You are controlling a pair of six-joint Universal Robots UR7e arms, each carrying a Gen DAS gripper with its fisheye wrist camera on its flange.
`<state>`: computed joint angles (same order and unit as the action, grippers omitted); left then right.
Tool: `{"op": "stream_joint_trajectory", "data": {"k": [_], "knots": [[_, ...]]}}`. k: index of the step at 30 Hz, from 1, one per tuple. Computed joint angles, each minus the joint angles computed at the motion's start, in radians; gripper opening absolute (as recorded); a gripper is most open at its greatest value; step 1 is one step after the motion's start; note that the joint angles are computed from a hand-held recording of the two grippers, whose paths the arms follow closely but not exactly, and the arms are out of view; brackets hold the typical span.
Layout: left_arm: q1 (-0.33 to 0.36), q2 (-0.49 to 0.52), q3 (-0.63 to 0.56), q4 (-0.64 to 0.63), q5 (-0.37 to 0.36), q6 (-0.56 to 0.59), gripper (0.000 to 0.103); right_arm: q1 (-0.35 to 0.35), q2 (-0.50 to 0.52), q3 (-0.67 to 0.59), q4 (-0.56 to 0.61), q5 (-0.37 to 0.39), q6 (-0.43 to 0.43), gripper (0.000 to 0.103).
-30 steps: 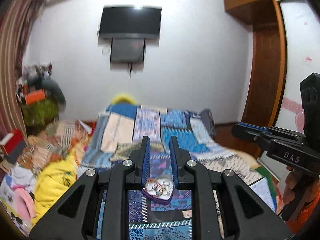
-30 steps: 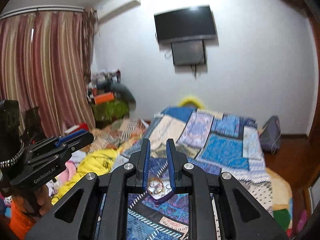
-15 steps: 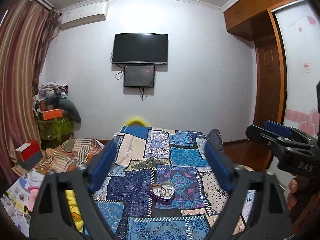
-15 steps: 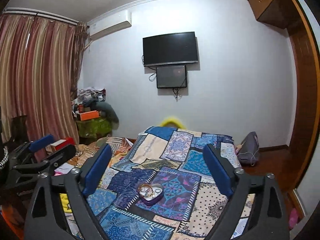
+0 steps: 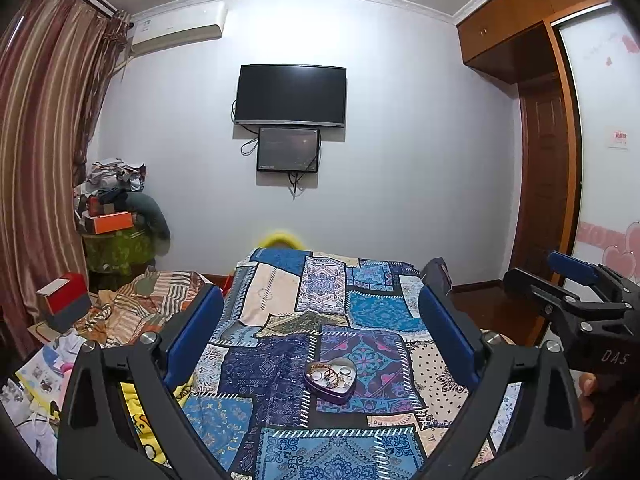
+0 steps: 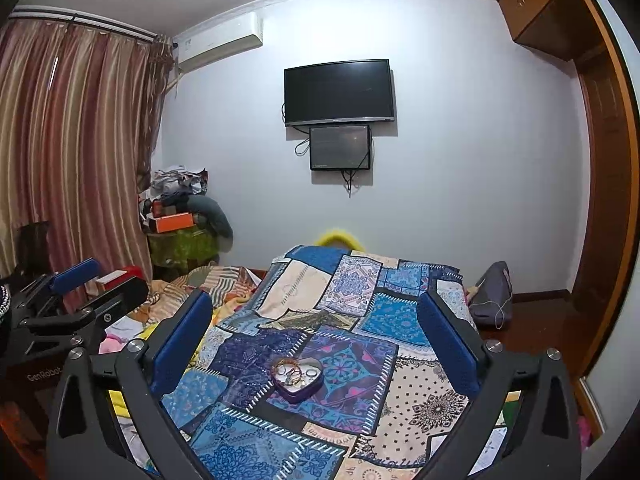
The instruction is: Organize jewelry
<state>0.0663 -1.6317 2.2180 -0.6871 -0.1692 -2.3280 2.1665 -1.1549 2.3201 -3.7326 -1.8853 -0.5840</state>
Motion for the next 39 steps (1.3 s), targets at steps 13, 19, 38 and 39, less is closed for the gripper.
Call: {"op": "stream_joint_trajectory", "data": {"k": [13,19,38,39], "knots": [[0.005,-0.014,0.022,-0.091,-0.005,0.09,0.1,0.003,-0.006,0.005,0.017,-0.019,0.008,0.101],[0.008,-0.021,0.029,-0.112,-0.009,0.111,0.102,0.002,-0.007,0.001,0.037,-0.028,0.016,0.101],[0.03,-0.044,0.047,-0.197,-0.009,0.183,0.102,0.009,-0.019,0.005,0.05,-0.043,0.014,0.101],[0.03,-0.042,0.046,-0.191,-0.009,0.178,0.102,0.009,-0.019,0.005,0.05,-0.044,0.015,0.101]]}}
